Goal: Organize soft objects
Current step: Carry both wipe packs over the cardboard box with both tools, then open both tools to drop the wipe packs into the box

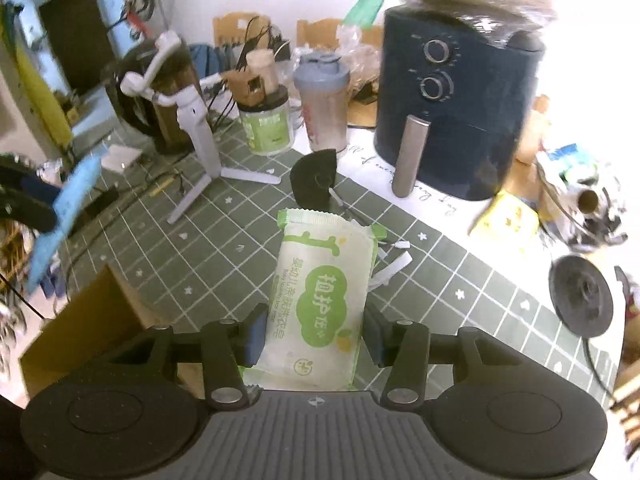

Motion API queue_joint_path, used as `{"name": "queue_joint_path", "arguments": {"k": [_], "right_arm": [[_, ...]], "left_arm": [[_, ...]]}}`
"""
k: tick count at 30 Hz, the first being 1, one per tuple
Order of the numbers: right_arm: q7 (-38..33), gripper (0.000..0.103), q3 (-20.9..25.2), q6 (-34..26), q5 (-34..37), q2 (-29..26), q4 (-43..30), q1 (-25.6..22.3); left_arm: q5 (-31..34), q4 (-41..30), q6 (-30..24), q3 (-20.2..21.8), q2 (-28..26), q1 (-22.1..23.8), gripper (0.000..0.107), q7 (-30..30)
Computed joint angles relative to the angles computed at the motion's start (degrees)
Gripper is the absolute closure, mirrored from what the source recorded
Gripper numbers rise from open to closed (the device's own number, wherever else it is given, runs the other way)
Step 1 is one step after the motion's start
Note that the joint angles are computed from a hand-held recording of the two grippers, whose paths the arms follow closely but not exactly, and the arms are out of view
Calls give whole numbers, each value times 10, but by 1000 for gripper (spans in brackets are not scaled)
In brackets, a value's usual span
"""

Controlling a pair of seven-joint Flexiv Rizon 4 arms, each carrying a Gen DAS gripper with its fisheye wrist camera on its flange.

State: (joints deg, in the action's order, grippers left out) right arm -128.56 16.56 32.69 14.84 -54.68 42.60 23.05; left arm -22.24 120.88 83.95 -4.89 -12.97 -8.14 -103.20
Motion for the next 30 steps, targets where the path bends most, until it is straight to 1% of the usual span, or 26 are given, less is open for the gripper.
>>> {"name": "queue_joint_path", "arguments": {"k": [6,7,10,12,13,15,17,18,19,21,24,27,30], "right_arm": [[-2,51,19,54,36,75,120,-34],[0,51,22,58,41,83,133,-39],[-2,51,25,75,49,110,177,-49],[3,51,30,80,59,123,199,-58],[4,51,33,82,64,129,207,-62],[2,51,37,86,73,140,226,-69],[0,51,41,87,83,149,241,-76],[-1,51,42,88,86,153,247,-79],[-1,51,42,88,90,157,254,-81],[-3,51,44,88,97,164,265,-86],[-11,51,44,90,103,175,284,-89],[-16,51,45,87,109,183,298,-92],[-22,51,45,85,111,189,311,-91]], "left_arm": [[-46,6,-8,-39,-4,4,48,38],[-48,6,-10,-39,-6,0,48,40],[-31,-2,-33,-23,-13,-19,48,15],[-29,-1,-39,-23,-16,-23,47,12],[-18,-5,-42,-17,-20,-29,46,4],[33,-22,-63,16,-27,-53,44,-38],[69,-34,-82,32,-30,-64,35,-71],[81,-36,-82,34,-29,-65,26,-80],[101,-40,-81,42,-28,-71,24,-96],[142,-47,-83,58,-24,-83,24,-129],[168,-46,-82,61,-16,-83,24,-163],[198,-43,-86,71,-12,-90,24,-213],[254,-53,-116,91,-7,-106,24,-281]]}}
